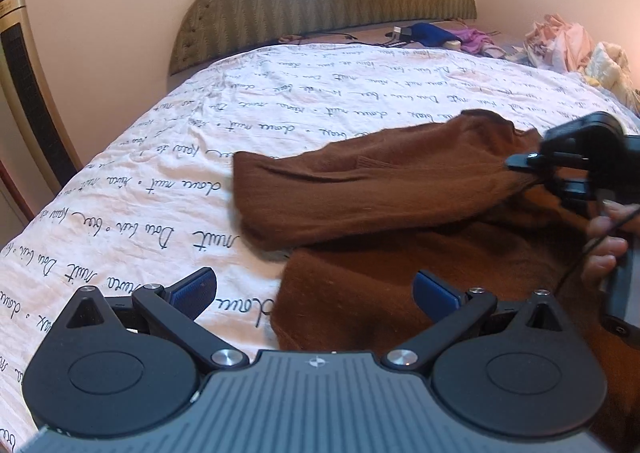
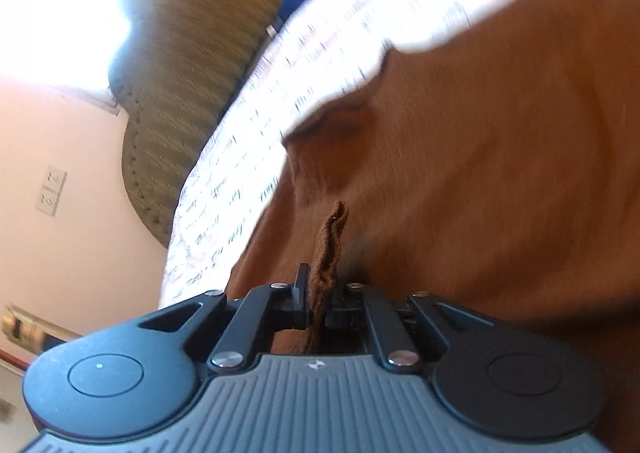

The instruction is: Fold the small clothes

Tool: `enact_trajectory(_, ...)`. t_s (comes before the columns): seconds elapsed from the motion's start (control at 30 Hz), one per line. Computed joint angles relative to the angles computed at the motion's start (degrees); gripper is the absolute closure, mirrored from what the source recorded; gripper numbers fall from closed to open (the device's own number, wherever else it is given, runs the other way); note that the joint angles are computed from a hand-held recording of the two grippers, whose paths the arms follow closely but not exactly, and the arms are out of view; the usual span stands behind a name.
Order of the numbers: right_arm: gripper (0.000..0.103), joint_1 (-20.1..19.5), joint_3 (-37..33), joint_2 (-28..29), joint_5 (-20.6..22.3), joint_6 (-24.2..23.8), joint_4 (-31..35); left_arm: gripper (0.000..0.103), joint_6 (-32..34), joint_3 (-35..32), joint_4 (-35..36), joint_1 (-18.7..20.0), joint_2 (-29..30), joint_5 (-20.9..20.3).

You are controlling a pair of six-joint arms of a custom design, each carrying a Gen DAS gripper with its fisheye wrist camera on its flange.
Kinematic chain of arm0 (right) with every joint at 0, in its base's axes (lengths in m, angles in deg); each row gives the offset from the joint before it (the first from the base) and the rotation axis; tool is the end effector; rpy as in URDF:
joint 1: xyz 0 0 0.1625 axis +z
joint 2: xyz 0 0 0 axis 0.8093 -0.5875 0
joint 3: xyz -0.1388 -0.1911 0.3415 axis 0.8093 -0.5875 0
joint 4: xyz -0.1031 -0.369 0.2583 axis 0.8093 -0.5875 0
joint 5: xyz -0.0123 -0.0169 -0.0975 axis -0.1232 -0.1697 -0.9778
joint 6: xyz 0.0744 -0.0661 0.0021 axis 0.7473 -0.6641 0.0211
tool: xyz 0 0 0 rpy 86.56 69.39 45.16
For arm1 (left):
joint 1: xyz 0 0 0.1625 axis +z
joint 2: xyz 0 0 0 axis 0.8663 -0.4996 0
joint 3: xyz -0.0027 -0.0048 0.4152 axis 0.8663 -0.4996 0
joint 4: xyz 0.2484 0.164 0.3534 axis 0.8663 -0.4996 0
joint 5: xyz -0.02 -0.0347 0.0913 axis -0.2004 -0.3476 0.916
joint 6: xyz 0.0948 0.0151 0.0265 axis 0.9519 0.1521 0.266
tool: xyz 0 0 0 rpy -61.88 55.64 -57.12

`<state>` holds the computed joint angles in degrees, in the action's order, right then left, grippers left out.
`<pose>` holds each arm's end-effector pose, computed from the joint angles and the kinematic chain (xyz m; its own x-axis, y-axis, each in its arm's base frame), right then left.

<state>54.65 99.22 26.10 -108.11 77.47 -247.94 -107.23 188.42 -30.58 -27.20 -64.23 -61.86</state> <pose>0.2677 -0.4423 -0.0761 -0.9925 0.0712 -0.0992 0.1208 0.6908 -0.7129 0.0026 -0.2681 0.2930 -0.6160 -0.2324 -0.7527 0.4564 0.6735 -0.5815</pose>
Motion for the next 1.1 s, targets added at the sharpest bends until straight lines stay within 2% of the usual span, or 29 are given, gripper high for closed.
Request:
enact_trajectory(0.13,0.097,1.43,2.62,-2.80,-4.76,-6.93,-4.76,0.000,-0.04,-0.34,-0.86,1.47,-0.41,0.42)
enact_trajectory(0.23,0.097,0.99,4.78,-4.57,-7.88,-10.00,-8.90,0.000,0.65,-0.32,-2.01,2.46,-0.70,0.54)
enact_trajectory(0.57,0.097,-4.54,10.65,-7.78,-10.82,-11.17,-16.42,0.000,5.11,0.88,-7.09,4.61,-0.46,0.27)
enact_trajectory(0.73,0.097,-6.04,11.88,-8.08,-10.65,-9.88,-15.86,0.000,6.63,1.50,-8.46,5.32,-0.08,0.15)
enact_trajectory(0.87,0.097,-5.70,12.03,-7.57,-12.67,-10.90,-15.92,0.000,7.35,1.72,-8.11,5.91,-0.51,0.10)
enact_trajectory(0.97,0.096,-5.73,12.76,-8.17,-12.66,-10.90,-15.40,0.000,7.85,1.78,-7.75,6.66,-1.12,0.11)
enact_trajectory(1.1,0.093,-3.65,14.42,-9.44,-16.35,-14.10,-15.01,0.000,8.84,1.77,-5.87,7.19,-3.19,-0.07)
